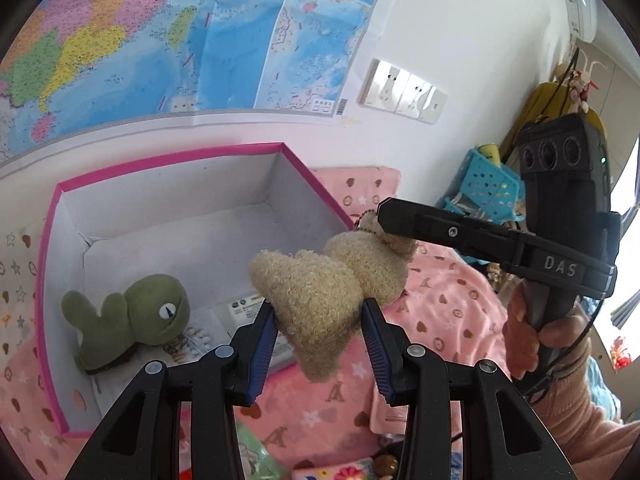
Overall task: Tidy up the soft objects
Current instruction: 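Carry the teddy bear into the magenta box and open both grippers, then move both grippers down to the scrunchies beside the box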
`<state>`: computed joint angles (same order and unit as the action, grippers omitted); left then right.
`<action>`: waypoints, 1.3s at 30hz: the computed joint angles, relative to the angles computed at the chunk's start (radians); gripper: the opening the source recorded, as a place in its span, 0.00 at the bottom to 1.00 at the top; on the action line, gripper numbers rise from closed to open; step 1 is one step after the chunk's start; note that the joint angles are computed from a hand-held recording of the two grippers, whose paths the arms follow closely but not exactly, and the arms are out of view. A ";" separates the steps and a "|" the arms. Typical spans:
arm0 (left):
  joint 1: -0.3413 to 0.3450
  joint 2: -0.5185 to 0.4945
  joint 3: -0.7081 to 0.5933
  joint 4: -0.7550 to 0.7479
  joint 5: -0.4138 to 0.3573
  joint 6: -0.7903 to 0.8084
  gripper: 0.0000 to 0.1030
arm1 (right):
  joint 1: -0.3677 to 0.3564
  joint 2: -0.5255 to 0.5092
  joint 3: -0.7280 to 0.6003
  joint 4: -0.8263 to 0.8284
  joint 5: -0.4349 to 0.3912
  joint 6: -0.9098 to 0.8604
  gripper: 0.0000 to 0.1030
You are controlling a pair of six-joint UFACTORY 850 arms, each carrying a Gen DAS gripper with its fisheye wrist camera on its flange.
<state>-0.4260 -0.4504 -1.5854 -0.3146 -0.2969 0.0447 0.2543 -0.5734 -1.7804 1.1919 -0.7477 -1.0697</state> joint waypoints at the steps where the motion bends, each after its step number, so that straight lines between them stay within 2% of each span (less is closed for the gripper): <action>1: 0.002 -0.011 -0.013 -0.004 -0.009 0.003 0.41 | 0.001 -0.011 -0.015 -0.010 0.000 0.011 0.21; 6: 0.012 -0.057 -0.070 0.009 -0.040 -0.019 0.41 | 0.004 -0.055 -0.074 -0.052 0.003 0.062 0.21; 10: 0.011 -0.096 -0.117 0.110 -0.057 -0.109 0.41 | 0.003 -0.087 -0.115 -0.076 0.010 0.098 0.18; 16: 0.019 -0.161 -0.196 0.153 -0.099 -0.168 0.41 | 0.003 -0.144 -0.192 -0.124 0.016 0.171 0.18; 22: 0.016 -0.222 -0.267 0.325 -0.144 -0.369 0.44 | 0.000 -0.184 -0.232 -0.170 0.058 0.258 0.18; 30: 0.009 -0.145 -0.148 0.387 -0.074 -0.403 0.46 | -0.005 -0.151 -0.162 -0.149 0.047 0.226 0.19; 39: 0.007 0.009 0.046 0.326 0.051 -0.355 0.51 | -0.023 -0.039 -0.021 -0.001 -0.008 0.083 0.37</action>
